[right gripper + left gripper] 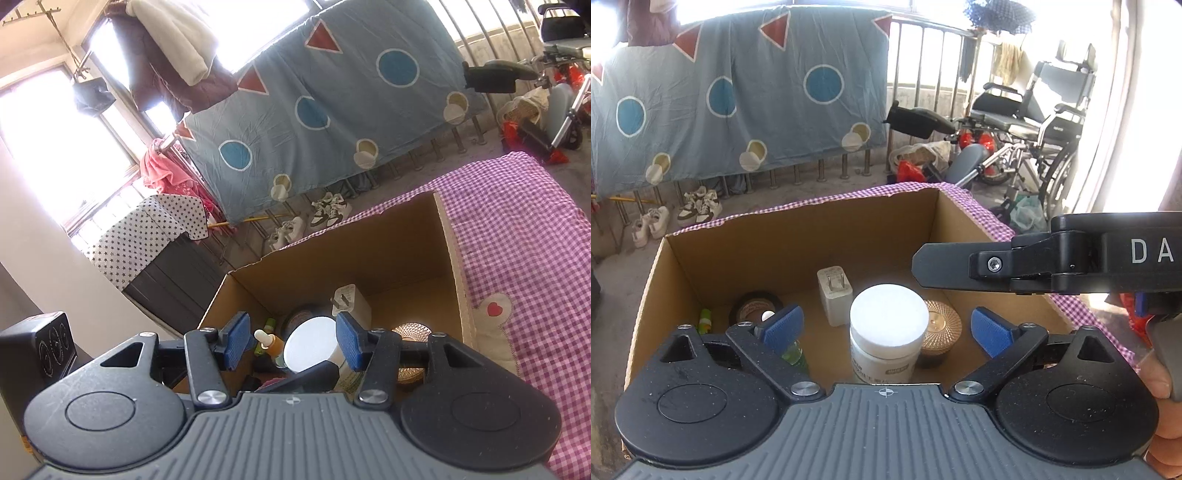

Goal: Organize rigid objects

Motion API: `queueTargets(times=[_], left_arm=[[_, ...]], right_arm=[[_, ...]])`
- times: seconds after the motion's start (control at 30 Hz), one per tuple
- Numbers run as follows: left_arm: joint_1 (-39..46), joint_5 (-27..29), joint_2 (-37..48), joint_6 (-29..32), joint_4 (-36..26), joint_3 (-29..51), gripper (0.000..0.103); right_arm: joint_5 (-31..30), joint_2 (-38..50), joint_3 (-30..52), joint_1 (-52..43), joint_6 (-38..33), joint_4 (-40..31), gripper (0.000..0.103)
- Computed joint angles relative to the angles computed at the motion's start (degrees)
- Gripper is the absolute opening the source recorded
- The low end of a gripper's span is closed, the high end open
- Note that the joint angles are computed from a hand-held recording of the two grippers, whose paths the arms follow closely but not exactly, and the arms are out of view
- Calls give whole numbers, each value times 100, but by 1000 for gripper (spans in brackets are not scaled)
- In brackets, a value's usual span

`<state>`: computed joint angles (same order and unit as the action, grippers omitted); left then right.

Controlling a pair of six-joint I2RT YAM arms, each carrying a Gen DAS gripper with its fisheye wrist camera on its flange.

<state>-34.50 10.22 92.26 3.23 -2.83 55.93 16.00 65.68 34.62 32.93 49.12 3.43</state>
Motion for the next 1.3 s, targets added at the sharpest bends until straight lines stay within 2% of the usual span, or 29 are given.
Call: queueTargets(times=[0.17,0.37,0.53,0.6,0.67,0.73,0.8,0.93,1.03,1.17,1.23,1.3], left_arm=[[-5,-62,-480,-88,13,-268,99],[260,170,-1280,-238,-99,-717,101],[506,137,-2055,-267,-301,-1114,102],[538,-1,-2283,-320,-491,-1169,103],[526,-267,-2422,-368,-837,-1105,103],[431,-674,-2531,-490,-963,-1122,103],[301,-1133,-2615,-524,-1056,-1136,103],[-61,-2087,-2505,-575,-1302,-982,103],[-160,-2242,-2365,-533,-1392,-902,103],[-73,-1906,-2359,-429,-1331,-1031,103],[-175,-2029,-2385,-613,-1287,-1150,103],[-257,-2155,-2339,-736,-1274,-1175,103]], right_arm=[[503,-573,-115,421,105,-256,58],[1285,-1258,-128,1084,273,-825,59],[2412,-1910,-22,1935,647,-1781,68],[2902,-1926,131,2340,854,-2230,75],[3477,-1766,382,2798,1133,-2776,83],[4048,-1317,790,3217,1632,-3509,103],[4387,-864,1150,3439,2035,-4107,103],[4600,350,2137,3602,3019,-5713,103],[4617,1079,2707,3668,3441,-6465,103],[4461,1458,2962,3616,3161,-6400,103],[4406,1630,3097,3558,3107,-6452,103],[4436,1907,3315,3537,3365,-6794,103]])
